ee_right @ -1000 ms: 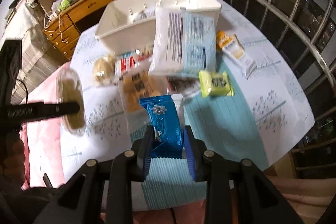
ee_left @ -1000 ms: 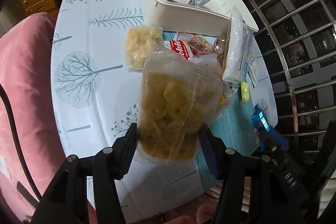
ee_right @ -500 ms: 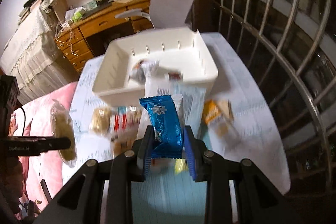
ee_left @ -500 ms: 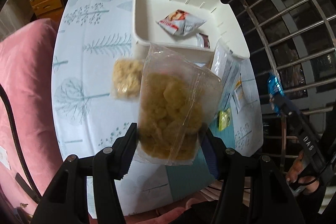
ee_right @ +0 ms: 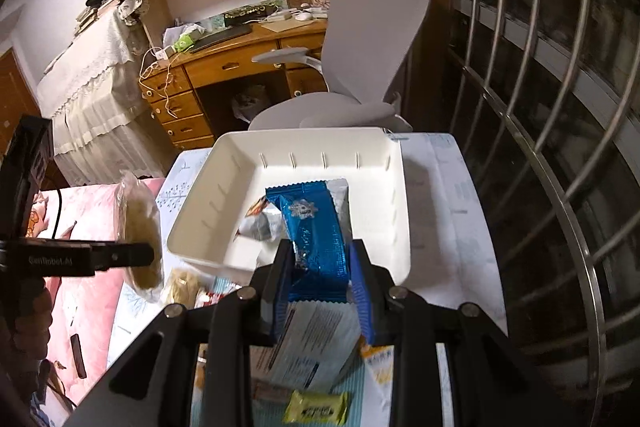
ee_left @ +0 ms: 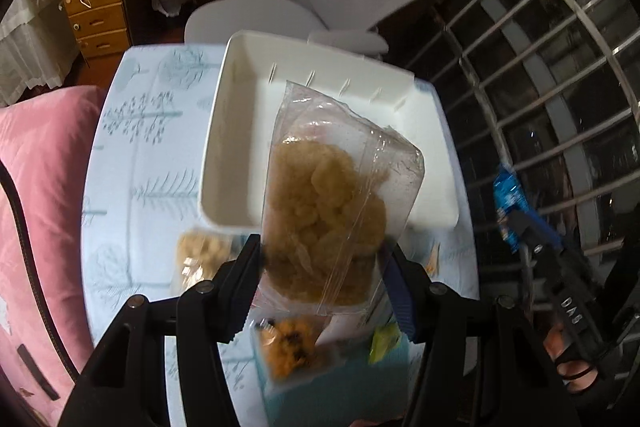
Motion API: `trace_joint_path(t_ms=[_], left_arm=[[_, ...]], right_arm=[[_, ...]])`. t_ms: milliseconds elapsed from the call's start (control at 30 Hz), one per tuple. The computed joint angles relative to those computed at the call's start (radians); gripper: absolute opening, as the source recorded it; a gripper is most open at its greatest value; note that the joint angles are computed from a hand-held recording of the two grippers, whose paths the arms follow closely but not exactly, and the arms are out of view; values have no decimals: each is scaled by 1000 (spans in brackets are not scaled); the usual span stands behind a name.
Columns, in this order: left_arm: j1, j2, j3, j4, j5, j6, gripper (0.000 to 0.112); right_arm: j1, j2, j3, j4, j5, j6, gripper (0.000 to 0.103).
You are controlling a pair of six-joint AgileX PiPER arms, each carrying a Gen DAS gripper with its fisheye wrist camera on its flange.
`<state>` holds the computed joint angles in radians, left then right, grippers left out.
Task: Organize snacks
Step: 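Lift both packets over the white basket and release them inside, then grasp the crab-roe cracker bag with the left gripper while the right grasps the large blue-white bag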
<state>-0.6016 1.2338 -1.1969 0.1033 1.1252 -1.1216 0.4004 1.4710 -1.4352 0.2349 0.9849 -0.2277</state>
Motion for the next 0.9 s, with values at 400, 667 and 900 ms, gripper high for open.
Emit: trace_joint_path(t_ms=[400, 667, 900], left_arm=[[8, 86, -25, 47, -59, -84, 91], [-29, 69, 19, 46, -38, -157, 91], [-114, 18, 104, 48, -51, -282, 91]], right_arm=[[-83, 195, -121, 120, 94, -72, 42], [-114, 205, -116, 163, 115, -80, 58], [-154, 201, -92, 223, 156, -69, 67]])
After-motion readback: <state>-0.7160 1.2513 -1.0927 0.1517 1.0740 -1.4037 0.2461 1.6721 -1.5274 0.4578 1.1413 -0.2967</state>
